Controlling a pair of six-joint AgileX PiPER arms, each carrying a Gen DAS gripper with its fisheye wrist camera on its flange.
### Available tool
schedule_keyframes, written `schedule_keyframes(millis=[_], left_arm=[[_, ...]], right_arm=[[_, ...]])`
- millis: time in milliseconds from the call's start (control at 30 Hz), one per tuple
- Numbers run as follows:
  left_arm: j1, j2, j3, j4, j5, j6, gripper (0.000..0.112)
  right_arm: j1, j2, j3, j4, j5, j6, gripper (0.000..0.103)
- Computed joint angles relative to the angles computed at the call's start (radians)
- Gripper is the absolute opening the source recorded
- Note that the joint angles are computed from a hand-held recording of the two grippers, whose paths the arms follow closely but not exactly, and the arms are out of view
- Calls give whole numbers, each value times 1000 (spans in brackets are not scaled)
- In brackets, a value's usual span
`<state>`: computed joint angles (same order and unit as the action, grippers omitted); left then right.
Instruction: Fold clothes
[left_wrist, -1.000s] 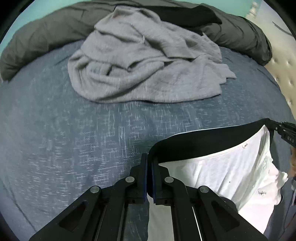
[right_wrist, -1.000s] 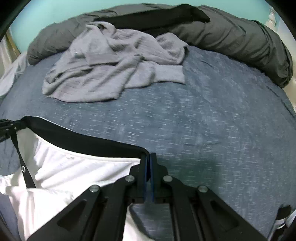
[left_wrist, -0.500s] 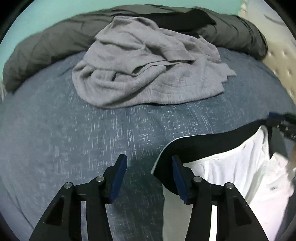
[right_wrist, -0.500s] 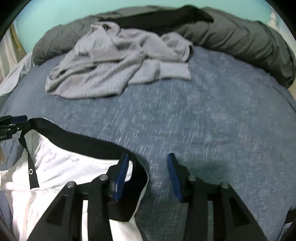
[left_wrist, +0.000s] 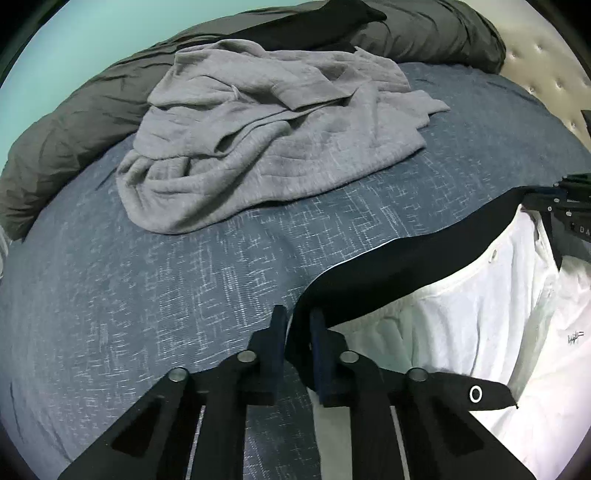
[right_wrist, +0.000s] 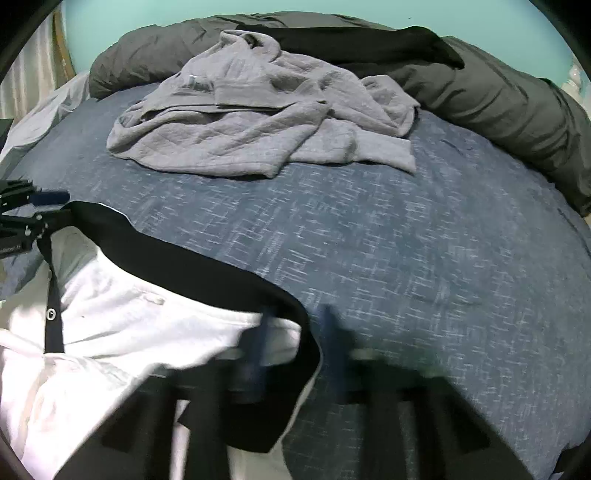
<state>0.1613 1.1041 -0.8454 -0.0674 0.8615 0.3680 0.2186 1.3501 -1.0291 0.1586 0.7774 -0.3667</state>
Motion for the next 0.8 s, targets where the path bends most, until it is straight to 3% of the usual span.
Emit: schedule_keyframes(millis=[100,167,333,633,700,733,767,800], left_arm=[[60,19,-13,-98,32,80,4],[174,50,-50,-235,92,174,4],[315,115,-115,-380,185,217,4],[106,178,-130,-164,69,-71,6],[112,179,-115,-179,65,-70,16],[119,171,-112,-184,70,-59,29],[128,162,-110,-191,75,-47,50],[155,150,-114,-219,90,-26,56]], right_arm=[[-30,0,0,53,7,-47,3],[-71,3,-12,110,26,-82,3],[-164,24,-52,216,66,-108,2],[3,118,-119,-63,50,274,3],[21,120,-109,-58,36,283,4],[25,124,-110,-60,39,294,4],[22,126,-112,-55,43,298,8],[11,120,-111,-34,45,286,17]])
